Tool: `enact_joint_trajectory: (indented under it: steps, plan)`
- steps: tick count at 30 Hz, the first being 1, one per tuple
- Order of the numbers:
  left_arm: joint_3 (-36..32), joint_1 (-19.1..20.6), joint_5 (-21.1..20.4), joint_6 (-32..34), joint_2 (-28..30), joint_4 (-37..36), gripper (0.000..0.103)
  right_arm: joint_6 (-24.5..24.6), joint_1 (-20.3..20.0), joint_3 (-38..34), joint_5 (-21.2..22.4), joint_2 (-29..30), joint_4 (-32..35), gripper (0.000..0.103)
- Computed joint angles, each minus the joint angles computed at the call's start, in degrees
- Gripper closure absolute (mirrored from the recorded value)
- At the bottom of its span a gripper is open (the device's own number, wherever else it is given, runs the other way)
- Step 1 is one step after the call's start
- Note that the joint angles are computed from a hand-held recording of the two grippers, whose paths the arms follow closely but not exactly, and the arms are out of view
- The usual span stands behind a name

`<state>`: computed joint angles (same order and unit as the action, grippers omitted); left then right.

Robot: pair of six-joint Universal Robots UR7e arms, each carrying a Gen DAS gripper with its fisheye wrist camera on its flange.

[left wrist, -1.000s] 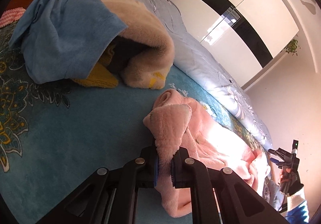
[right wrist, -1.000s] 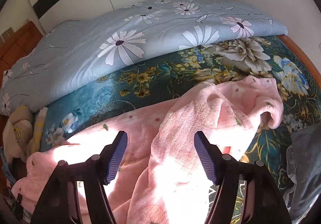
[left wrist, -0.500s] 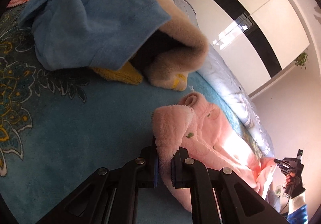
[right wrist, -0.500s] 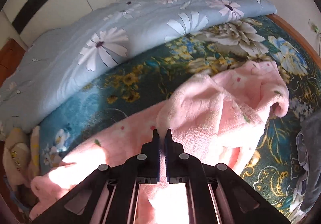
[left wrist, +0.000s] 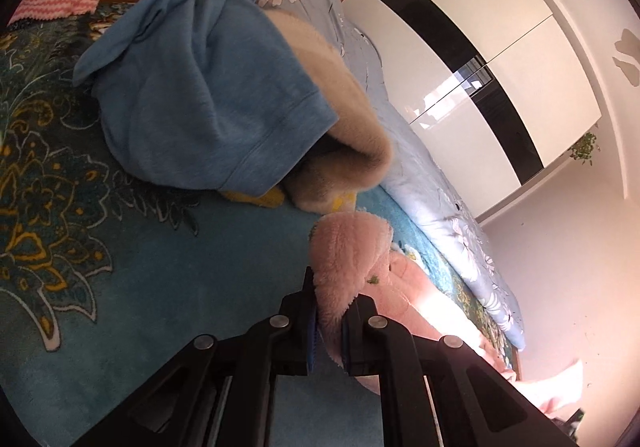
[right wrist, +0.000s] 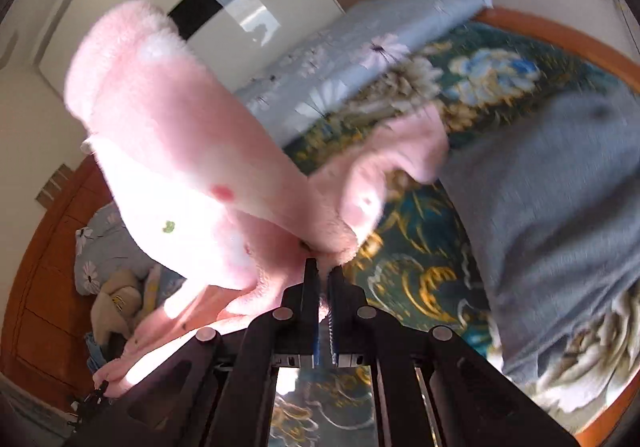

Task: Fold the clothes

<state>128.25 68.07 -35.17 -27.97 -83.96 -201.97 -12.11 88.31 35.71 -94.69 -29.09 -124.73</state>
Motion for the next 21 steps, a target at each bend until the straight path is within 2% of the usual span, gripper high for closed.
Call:
enact_joint_trajectory:
  steps: [4, 6, 8, 12, 14, 17, 21]
  plan:
    - [2.52, -0.63, 1.61, -3.46, -1.48, 1.08, 0.094, 4.94, -5.02, 9.36, 1.73, -3.35, -2.12, 0.099]
    - [3.4, -1.38, 2.7, -3.95, -2.49, 1.42, 0.094, 6.42, -6.41, 12.03, 4.72, -4.62, -2.68, 0.099]
    - [3.85, -2.25, 4.11, -4.43, -3.73, 2.95, 0.094, 6.22, -6.85, 13.9, 7.5, -6.01, -3.32, 0.099]
    - [5.2, -4.15, 8.43, -1.02, -4.82, -1.58, 0.094, 2.25, -6.45, 19.26, 13.58, -10.0, -6.4, 0.099]
    - [5.83, -3.65, 8.97, -1.44, -5.75, -2.29, 0.094, 0.65, -5.8, 20.22, 12.34, -10.53, -5.71, 0.099]
    - [6.02, -0.86, 6.7, -6.0, -5.98, 1.96, 0.094, -0.7, -4.69, 19.42, 6.58, -9.34, -3.77, 0.099]
    - [6.22, 2.07, 4.44, -10.54, -5.16, 7.14, 0.094, -1.23, -4.48, 18.17, 1.54, -7.7, -2.91, 0.098]
